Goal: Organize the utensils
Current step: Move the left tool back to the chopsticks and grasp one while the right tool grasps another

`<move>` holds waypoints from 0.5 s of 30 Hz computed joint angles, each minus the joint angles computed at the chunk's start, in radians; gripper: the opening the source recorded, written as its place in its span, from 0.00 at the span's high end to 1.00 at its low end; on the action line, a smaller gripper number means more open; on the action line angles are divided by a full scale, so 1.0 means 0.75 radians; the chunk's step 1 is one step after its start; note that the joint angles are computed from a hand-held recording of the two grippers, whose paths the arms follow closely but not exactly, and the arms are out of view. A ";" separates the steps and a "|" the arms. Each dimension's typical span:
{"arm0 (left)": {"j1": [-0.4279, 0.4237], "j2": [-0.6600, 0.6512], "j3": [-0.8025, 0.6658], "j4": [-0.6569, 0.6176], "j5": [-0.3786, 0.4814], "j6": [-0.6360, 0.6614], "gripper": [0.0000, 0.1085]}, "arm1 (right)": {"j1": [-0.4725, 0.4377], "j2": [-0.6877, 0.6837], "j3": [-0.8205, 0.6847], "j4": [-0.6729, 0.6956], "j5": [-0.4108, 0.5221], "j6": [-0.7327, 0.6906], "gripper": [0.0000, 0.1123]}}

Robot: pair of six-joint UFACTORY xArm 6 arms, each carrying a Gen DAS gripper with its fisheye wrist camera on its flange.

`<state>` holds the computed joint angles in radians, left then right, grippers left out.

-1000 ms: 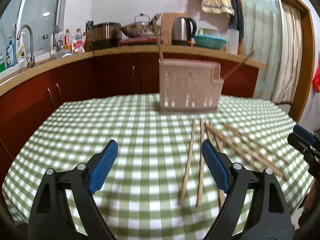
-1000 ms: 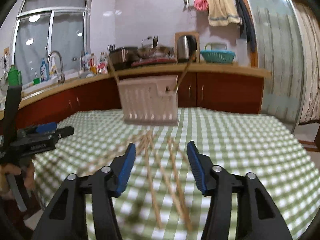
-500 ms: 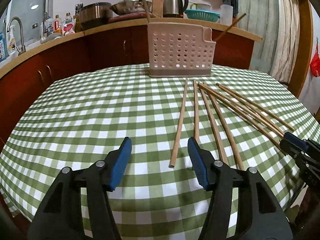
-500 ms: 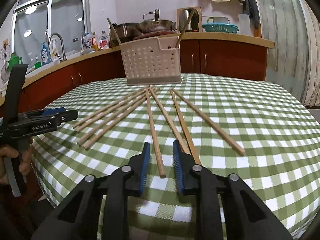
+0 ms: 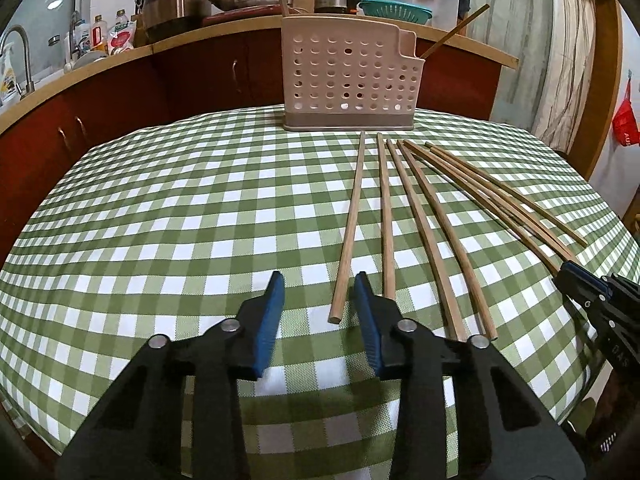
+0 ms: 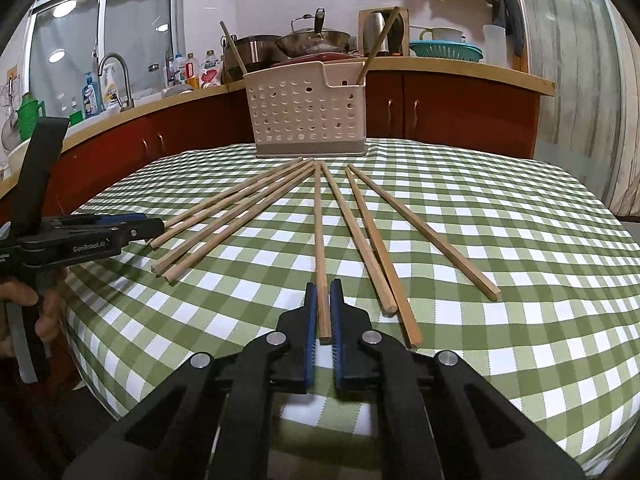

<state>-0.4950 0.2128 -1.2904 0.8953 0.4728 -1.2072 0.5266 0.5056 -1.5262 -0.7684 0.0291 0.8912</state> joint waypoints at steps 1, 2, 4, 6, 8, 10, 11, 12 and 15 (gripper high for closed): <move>0.000 0.003 -0.002 -0.008 -0.003 0.013 0.82 | 0.001 0.003 -0.004 -0.001 0.002 0.000 0.94; 0.000 0.003 -0.003 -0.008 -0.004 0.019 0.84 | 0.002 0.004 -0.006 -0.003 0.003 0.000 0.94; 0.000 0.006 -0.005 -0.030 -0.016 0.055 0.87 | 0.003 0.005 -0.008 0.002 0.004 -0.007 0.94; -0.005 0.014 -0.016 -0.038 -0.010 0.085 0.87 | 0.002 0.007 -0.010 0.004 0.004 -0.008 0.94; -0.006 0.016 -0.019 -0.041 -0.008 0.090 0.87 | 0.002 0.007 -0.010 0.004 0.004 -0.008 0.94; -0.007 0.015 -0.018 -0.036 -0.006 0.092 0.87 | 0.002 0.008 -0.010 0.005 0.003 -0.011 0.94; -0.009 0.014 -0.016 -0.027 -0.003 0.087 0.87 | 0.002 0.008 -0.010 0.007 0.002 -0.012 0.94; -0.011 0.015 -0.016 -0.020 -0.005 0.085 0.90 | 0.002 0.008 -0.010 0.009 0.002 -0.014 0.94; -0.015 0.014 -0.011 -0.004 -0.014 0.078 0.93 | 0.001 0.009 -0.012 0.003 0.002 -0.008 0.94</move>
